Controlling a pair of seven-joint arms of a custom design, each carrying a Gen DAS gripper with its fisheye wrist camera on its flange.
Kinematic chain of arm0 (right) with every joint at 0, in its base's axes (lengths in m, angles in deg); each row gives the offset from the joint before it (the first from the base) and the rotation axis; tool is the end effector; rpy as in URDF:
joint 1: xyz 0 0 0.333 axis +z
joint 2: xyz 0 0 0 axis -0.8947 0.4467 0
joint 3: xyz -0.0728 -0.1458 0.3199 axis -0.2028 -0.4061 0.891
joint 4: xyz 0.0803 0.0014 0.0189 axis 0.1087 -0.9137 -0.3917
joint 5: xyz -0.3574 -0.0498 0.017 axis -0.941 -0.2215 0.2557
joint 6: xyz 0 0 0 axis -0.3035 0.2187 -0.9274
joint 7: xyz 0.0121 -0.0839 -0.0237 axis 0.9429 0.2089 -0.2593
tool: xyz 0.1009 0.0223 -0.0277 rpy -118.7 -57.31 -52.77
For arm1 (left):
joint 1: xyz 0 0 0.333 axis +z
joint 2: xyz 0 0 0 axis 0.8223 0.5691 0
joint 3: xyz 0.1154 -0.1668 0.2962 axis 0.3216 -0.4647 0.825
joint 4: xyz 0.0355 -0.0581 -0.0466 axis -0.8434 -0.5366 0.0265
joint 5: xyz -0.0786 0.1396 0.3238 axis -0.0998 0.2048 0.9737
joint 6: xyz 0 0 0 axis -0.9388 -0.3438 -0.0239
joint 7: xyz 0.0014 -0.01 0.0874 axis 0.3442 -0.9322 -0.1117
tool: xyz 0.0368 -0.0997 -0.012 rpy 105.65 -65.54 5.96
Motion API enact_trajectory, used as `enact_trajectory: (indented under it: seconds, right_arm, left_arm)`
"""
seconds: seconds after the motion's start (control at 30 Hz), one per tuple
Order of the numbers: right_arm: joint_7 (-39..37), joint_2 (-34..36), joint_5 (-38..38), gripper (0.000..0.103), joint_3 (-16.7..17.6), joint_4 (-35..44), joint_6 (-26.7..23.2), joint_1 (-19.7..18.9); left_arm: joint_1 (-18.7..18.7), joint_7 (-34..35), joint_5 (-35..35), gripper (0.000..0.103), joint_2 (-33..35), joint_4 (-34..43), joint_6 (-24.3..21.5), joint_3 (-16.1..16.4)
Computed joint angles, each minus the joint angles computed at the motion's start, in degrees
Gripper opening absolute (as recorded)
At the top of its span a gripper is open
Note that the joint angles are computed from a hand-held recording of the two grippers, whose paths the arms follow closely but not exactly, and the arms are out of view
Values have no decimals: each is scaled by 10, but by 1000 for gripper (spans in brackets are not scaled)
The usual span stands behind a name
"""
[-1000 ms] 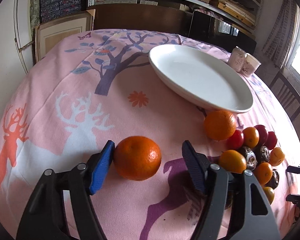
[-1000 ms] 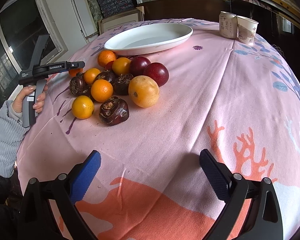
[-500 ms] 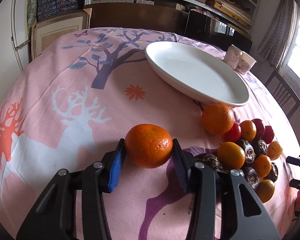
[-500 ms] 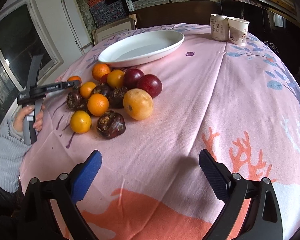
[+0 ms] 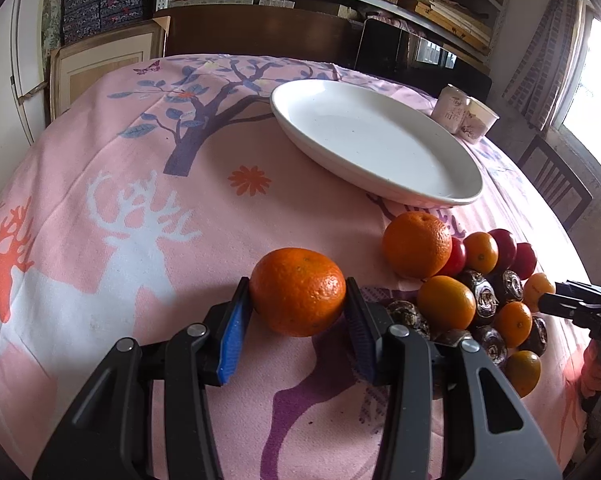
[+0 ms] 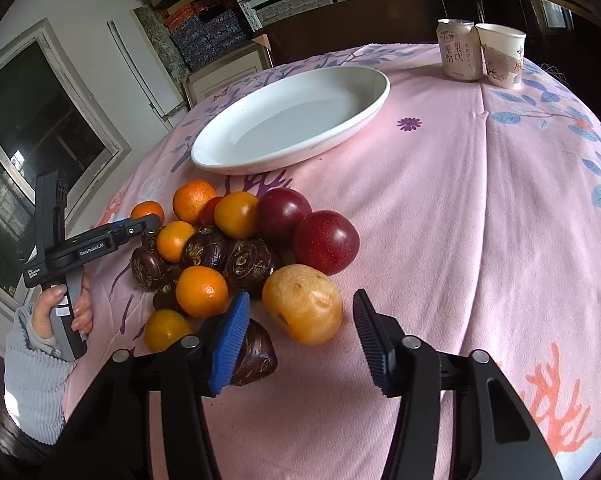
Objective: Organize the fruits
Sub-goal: 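Lower both held fruits onto the white plate and open both tools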
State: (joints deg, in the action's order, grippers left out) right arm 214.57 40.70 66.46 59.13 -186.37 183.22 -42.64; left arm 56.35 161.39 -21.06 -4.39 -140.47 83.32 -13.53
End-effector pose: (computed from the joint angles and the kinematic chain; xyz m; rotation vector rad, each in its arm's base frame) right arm 0.5408 0.2286 0.4227 -1.5331 1.8568 -0.2902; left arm 0.7053 -0.1307 0.4376 -1.3742 2.4065 -1.0220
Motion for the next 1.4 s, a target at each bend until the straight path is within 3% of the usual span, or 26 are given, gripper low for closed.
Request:
enact_trajectory:
  seconds: [0.03, 0.13, 0.2, 0.27, 0.3, 0.37, 0.43, 0.53, 0.63, 0.73, 0.77, 0.83, 0.87, 0.93, 1.03, 1.17, 1.23, 1.33, 1.4]
  right_arm:
    - [18, -1, -26, 41, 24, -2, 7, -27]
    - [-25, 0, 16, 40, 79, -12, 27, -72]
    - [-27, -6, 18, 40, 64, -17, 36, -58]
    - [-32, -13, 19, 40, 84, -15, 46, -79]
    - [-34, -16, 18, 40, 72, -8, 42, -69]
    - [-30, -19, 13, 40, 0, 21, 30, -6]
    - [-38, -6, 19, 40, -21, 61, 23, 10]
    - [-47, 37, 21, 40, 15, 142, -8, -30]
    - [-52, 93, 20, 40, 10, 229, -66, -31]
    - [-96, 140, 60, 41, 77, 278, -79, -88]
    - [-93, 146, 64, 42, 73, 279, -65, -87]
    - [-111, 150, 72, 54, 84, 277, -60, -98]
    - [-104, 147, 65, 57, 69, 271, -52, -89]
    - [-89, 140, 61, 57, 38, 259, -45, -67]
    - [-86, 135, 72, 57, 58, 242, -30, -87]
    - [-67, 123, 67, 58, 30, 225, -21, -66]
    - [-49, 110, 57, 60, -6, 207, -10, -34]
    - [-10, 92, 36, 69, -96, 175, 11, 45]
    - [9, 80, 29, 73, -128, 151, 26, 73]
  left_arm:
    - [3, 2, -3, 45, 1, 2, -5, -3]
    - [7, 17, -14, 45, -4, -4, -1, -12]
    - [11, 37, -31, 45, -14, -15, 12, -22]
    - [11, 48, -44, 45, -22, -15, 13, -28]
    - [8, 47, -47, 45, -24, -10, 10, -28]
    - [-3, 37, -47, 45, -18, 15, -1, -26]
    - [-25, 15, -30, 45, -4, 47, -5, -17]
    - [-58, -28, 11, 45, 31, 108, -19, -2]
    - [-91, -88, 65, 45, 73, 174, -40, 21]
    - [-86, -105, 77, 46, 103, 212, -55, 7]
    - [-80, -101, 76, 50, 108, 219, -61, -2]
    - [-75, -94, 75, 66, 111, 218, -51, -8]
    - [-75, -92, 77, 72, 112, 217, -44, -8]
    - [-70, -81, 79, 72, 112, 214, -44, -12]
    - [-68, -85, 85, 74, 101, 194, -36, -6]
    - [-52, -64, 65, 79, 80, 159, -21, -22]
    - [-47, -44, 55, 84, 62, 128, 1, -28]
    - [-41, -14, 43, 84, 37, 82, 25, -35]
    - [-45, -2, 44, 85, 25, 58, 35, -32]
